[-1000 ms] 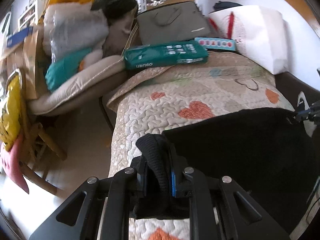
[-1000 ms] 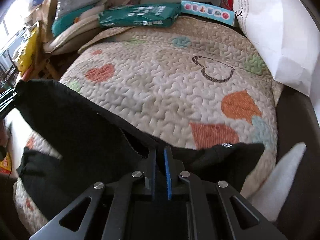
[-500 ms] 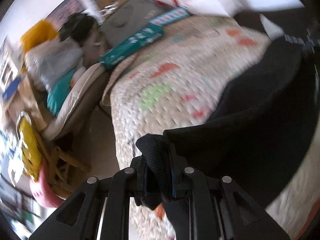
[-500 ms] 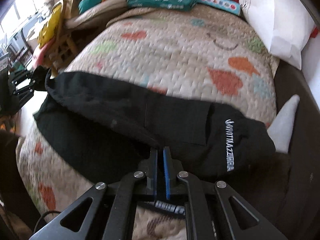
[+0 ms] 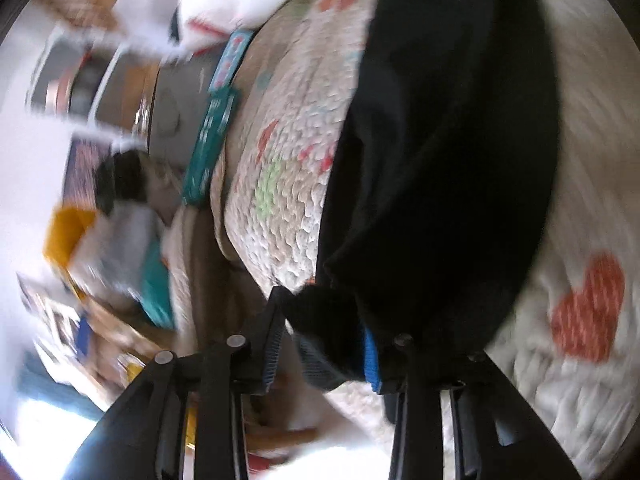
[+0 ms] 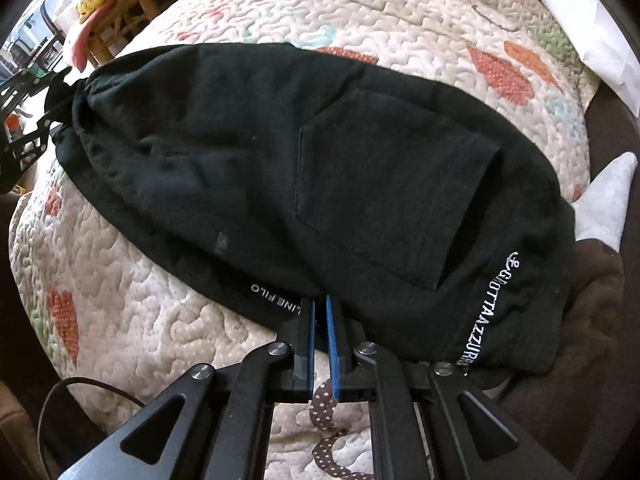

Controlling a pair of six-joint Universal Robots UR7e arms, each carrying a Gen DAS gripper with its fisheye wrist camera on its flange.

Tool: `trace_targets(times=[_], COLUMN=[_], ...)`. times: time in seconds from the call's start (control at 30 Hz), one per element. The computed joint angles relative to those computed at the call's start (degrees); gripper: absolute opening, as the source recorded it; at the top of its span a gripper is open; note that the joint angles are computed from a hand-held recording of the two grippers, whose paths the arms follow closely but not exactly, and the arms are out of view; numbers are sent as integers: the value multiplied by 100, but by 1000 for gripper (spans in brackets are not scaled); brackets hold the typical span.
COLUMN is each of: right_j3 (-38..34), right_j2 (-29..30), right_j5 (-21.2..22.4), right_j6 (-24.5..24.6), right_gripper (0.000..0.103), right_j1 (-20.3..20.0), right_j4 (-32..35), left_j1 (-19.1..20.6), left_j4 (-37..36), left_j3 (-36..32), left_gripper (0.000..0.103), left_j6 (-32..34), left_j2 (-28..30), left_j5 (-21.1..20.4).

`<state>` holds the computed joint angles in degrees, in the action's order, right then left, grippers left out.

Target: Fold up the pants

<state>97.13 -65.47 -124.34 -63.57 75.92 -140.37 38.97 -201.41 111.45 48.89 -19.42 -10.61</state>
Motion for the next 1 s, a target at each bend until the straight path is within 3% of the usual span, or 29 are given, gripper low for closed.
trace_targets(times=[0.23,0.27,0.33,0.43,0.5,0.53,0.63,0.8,0.83,0.9,0.97,1.0], right_j3=[-243,-248,-226,-108,-90,-15,185,-327,-488,-776,-1009,-1159], right_j2=[74,71,64,30,3,-21,-124,-457,-483,-476,-329,-249], right_j5=[-44,-37,-65,-123,-100,-125,-33,1130,1360,1668,1671,1653], right_j6=[264,281,261,187,172,114,-70,678,927,1338,1744,1928], right_gripper=[9,10,13,28,59,64,65,65,65,65,63,56], right_j1=[-36,-41,-40,-34,-36,-19,22,-64,-95,-154,-92,-85], right_j4=[430,442,411,264,313,197,-120,249,232,20,-170,-136], left_j1=[-174,-209,-282,-374,-383,-385,-349,-223,-190,-59,112,220], left_j4=[-3122,-3402,-3316,-1924,-936,-459,907,2795,3007,2710,2615,2689], left_j3=[-121,-41,135,664,940,1055,1190,449,211,-352,-684,-806], left_gripper=[47,48,49,49,49,49,49,49,51,61,62,62], left_j6=[4200,4561,4564,3006,1807,1207,-593,-3593,-4173,-4953,-5872,-6389], left_j2=[456,415,281,-216,-576,-779,-1243,-1688,-1667,-1493,-1457,-1459], left_j5=[322,293,353,631,773,847,925,429,347,-25,-703,-1123])
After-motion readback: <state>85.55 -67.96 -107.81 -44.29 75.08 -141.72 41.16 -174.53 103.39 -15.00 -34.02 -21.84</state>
